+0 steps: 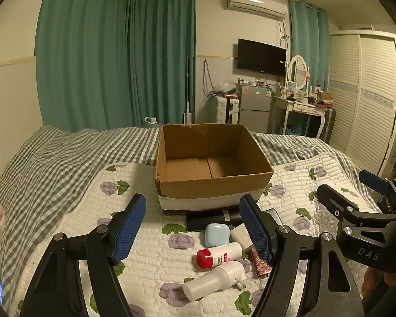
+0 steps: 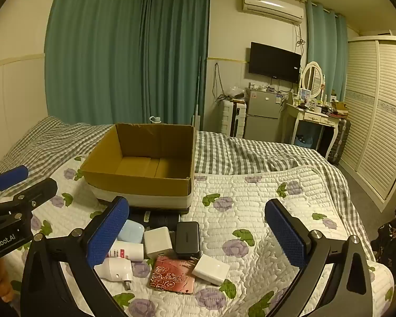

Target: Organize rigid objects

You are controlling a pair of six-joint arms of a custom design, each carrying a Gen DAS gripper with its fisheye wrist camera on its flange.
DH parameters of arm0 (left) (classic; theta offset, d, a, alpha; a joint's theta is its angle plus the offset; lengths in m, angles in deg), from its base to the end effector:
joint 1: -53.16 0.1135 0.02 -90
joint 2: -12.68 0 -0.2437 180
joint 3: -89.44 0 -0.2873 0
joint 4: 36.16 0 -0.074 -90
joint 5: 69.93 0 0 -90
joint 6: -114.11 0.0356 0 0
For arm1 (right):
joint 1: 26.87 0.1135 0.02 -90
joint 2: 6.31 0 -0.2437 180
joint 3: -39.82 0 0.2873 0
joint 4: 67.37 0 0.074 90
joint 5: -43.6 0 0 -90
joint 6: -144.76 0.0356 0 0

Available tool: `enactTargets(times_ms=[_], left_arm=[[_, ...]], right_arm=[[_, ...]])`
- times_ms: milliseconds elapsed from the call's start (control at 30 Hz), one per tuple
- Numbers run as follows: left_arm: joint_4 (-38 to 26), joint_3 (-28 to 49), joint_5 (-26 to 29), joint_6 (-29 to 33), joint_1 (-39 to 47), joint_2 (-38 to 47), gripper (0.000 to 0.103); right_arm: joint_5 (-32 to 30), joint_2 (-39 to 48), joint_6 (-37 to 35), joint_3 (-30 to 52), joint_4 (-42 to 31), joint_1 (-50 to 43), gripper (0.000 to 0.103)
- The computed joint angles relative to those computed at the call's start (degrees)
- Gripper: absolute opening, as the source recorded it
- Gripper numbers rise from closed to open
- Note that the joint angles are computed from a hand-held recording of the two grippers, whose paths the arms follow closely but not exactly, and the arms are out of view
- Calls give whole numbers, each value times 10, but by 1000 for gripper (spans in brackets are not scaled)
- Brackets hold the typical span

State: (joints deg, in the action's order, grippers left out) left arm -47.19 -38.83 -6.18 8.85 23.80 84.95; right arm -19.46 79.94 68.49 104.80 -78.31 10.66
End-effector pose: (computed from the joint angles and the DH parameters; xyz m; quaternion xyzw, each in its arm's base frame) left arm 0.2736 -0.1359 0.1894 -0.0057 0.8572 0.0029 0.5150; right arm 0.2963 0.2073 0.1961 -0.0654 0.8563 0.0194 0.5119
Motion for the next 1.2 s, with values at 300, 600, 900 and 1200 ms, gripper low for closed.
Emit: enactTargets(times_ms=[300,600,900,1200], left_arm=[[0,-1,-5,3,-9,-3,76],[3,-5,5,0,5,0,76],[4,-6,7,1,8,-1,76],[7,-8,8,3,9,0,76]], right_arm=[[1,2,-3,-4,12,0,103],[1,2,-2,-4,12,1,103],[0,2,-2,-3,11,1,103],[-6,-2,-7,-5,9,-6,103]])
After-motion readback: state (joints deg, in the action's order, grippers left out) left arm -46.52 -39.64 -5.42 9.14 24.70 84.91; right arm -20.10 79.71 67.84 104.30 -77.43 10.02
